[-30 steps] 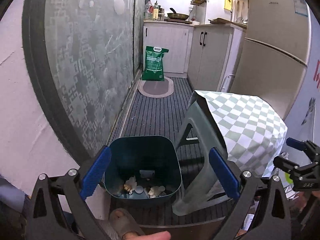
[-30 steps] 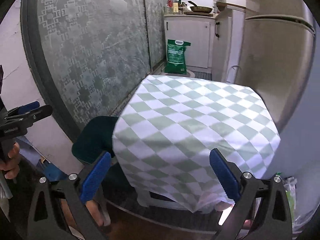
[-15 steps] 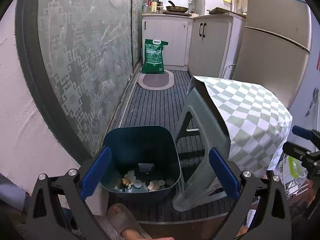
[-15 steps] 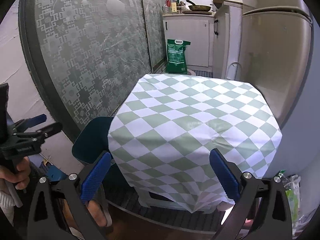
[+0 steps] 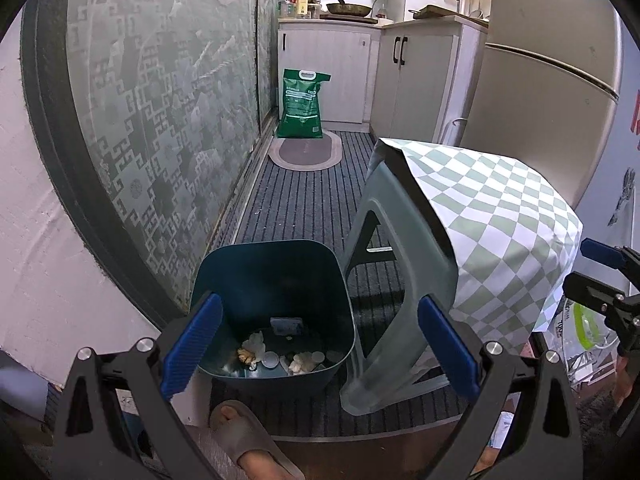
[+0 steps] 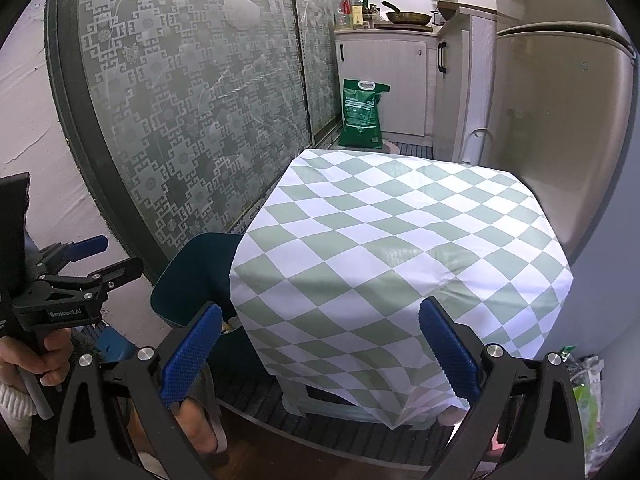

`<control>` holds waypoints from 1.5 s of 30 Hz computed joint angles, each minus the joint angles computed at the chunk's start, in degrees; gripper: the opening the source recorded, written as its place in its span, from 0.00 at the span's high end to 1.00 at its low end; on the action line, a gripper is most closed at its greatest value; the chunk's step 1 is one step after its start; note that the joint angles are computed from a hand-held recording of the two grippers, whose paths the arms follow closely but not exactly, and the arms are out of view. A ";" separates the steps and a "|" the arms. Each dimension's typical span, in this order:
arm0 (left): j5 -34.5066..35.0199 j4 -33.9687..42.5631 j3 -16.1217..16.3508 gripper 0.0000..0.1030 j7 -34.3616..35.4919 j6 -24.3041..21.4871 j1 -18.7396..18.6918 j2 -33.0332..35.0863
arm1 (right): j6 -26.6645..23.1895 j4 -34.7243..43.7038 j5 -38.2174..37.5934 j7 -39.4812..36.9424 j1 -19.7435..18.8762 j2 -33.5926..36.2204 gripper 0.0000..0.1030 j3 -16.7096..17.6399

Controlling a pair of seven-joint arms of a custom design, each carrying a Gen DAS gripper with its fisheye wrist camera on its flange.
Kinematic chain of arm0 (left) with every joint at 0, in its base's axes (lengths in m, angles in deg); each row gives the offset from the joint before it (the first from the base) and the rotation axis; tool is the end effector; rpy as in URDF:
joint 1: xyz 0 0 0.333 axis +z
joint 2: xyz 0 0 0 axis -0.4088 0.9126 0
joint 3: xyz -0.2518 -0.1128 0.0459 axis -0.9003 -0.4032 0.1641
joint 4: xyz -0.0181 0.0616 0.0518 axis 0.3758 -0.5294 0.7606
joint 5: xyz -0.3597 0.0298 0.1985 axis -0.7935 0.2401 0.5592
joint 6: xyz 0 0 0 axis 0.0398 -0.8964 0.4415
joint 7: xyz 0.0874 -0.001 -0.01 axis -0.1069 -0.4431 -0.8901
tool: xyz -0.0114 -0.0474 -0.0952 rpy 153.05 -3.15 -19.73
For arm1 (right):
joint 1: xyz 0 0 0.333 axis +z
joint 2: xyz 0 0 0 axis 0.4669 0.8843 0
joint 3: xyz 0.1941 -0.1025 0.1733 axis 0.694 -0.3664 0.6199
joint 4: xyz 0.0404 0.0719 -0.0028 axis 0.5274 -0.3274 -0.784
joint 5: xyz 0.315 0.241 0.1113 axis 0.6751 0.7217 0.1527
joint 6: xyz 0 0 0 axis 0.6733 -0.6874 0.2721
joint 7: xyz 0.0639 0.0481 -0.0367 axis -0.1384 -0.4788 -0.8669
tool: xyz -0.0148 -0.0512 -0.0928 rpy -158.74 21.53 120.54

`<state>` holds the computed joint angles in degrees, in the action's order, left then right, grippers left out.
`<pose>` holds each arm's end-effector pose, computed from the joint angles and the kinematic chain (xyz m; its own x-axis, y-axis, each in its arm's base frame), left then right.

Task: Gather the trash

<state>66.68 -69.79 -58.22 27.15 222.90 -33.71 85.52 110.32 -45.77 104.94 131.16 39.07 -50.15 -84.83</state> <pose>0.5945 -0.2150 0.4560 -0.0743 -0.9963 0.0433 -0.6774 0.0186 -0.7354 0.6036 0.1138 0.4583 0.3338 -0.9357 -0.1142 -0.6522 -0.1418 -0.7446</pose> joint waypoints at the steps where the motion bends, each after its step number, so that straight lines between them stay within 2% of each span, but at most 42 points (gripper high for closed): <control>1: -1.35 -0.14 -0.21 0.03 1.05 0.41 0.20 -0.01 | 0.01 -0.09 0.00 0.02 0.00 -0.09 0.03 0.01; 12: 2.48 -0.04 0.29 0.03 -2.96 -0.07 -0.25 -0.18 | 0.15 0.07 -0.04 -0.07 0.04 0.12 0.03 0.08; 45: 5.23 -0.82 -0.12 0.03 -5.60 0.68 0.53 -1.32 | 0.81 0.38 0.14 -0.02 -0.02 0.47 0.03 0.34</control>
